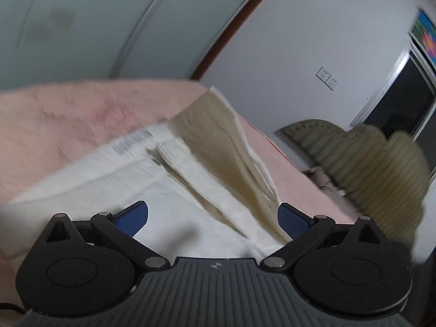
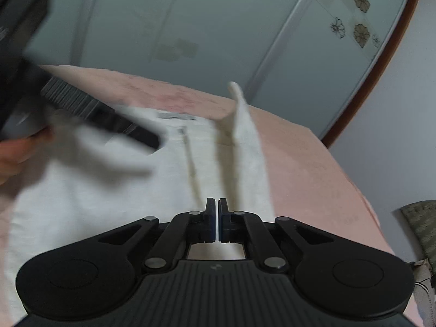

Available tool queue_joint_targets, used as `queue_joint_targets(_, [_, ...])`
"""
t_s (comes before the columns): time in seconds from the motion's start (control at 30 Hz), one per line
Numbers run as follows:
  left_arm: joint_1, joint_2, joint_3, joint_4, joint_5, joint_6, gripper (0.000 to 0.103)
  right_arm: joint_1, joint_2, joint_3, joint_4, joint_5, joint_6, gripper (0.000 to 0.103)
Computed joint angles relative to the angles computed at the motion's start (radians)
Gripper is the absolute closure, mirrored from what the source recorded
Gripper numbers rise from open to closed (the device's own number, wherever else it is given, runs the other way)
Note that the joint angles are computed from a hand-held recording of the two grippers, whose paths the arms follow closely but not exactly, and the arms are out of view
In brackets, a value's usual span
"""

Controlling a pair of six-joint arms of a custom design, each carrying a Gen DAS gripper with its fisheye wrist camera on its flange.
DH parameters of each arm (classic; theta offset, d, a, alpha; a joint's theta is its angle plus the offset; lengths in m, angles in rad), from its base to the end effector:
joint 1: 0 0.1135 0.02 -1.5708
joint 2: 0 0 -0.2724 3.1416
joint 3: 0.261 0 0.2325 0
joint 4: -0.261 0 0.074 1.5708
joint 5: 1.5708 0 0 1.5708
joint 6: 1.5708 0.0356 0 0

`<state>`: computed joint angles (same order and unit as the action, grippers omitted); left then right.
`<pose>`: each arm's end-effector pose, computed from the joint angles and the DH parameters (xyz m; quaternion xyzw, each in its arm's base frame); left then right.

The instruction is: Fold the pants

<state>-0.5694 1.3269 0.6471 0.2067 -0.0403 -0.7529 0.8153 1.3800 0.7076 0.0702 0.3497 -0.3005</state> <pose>0.2233 -0.1412 0.2334 -0.0886 0.8484 -0.3067 0.4222 0.1940 0.1882 0.2271 -0.3927 0.7822 -0.0322 0.4826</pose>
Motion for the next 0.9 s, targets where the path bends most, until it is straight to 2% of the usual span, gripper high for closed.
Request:
queue_joint_targets(0.03, [0.031,0.039,0.05,-0.042,0.062,-0.015,0.001,0.012,0.005,-0.005,0.0,0.019,0.007,0.101])
queue_joint_targets(0.1, [0.064,0.091,0.134,-0.133,0.11,-0.04,0.001,0.009,0.012,-0.019,0.031,0.054,0.026,0.101])
queue_joint_targets(0.17, [0.078,0.094,0.157,-0.153,0.101,-0.032,0.001,0.007,0.009,-0.049,0.117,0.143,0.008,0.099])
queue_joint_targets(0.2, [0.07,0.086,0.159,-0.157,0.069,-0.025,0.001,-0.009,0.018,-0.044,0.14,0.172,0.0,0.092])
queue_joint_targets(0.27, [0.049,0.069,0.154,-0.158,-0.014,0.002,0.001,-0.062,0.033,-0.031,0.183,0.17,0.0,0.065])
queue_joint_targets(0.3, [0.041,0.068,0.155,-0.162,-0.037,0.01,0.001,-0.098,0.044,-0.028,0.217,0.136,-0.001,0.027])
queue_joint_targets(0.33, [0.041,0.066,0.155,-0.167,-0.045,0.013,0.001,-0.137,0.067,-0.002,0.213,0.091,0.0,0.0])
queue_joint_targets(0.4, [0.049,0.078,0.164,-0.178,-0.022,0.013,0.001,-0.21,0.141,0.066,0.206,0.022,-0.005,0.002])
queue_joint_targets(0.5, [0.065,0.107,0.162,-0.172,0.01,0.031,0.001,-0.343,0.241,0.194,0.103,-0.116,0.057,0.002])
queue_joint_targets(0.67, [0.037,0.157,0.14,-0.098,-0.04,0.09,0.001,-0.574,0.407,0.396,-0.022,-0.414,0.197,0.002])
queue_joint_targets(0.77, [0.017,0.182,0.129,-0.049,-0.06,0.142,0.001,-0.669,0.526,0.531,-0.078,-0.554,0.303,0.003])
queue_joint_targets(0.8, [0.014,0.189,0.127,-0.04,-0.055,0.158,0.001,-0.688,0.559,0.564,-0.09,-0.596,0.332,0.011])
queue_joint_targets(0.83, [0.013,0.192,0.131,-0.043,-0.05,0.168,0.001,-0.699,0.594,0.607,-0.115,-0.632,0.358,0.027])
queue_joint_targets(0.87, [0.015,0.192,0.136,-0.051,-0.041,0.168,0.001,-0.704,0.627,0.648,-0.147,-0.662,0.374,0.035])
queue_joint_targets(0.9, [0.022,0.185,0.138,-0.057,-0.022,0.164,0.001,-0.703,0.658,0.693,-0.191,-0.68,0.368,0.053])
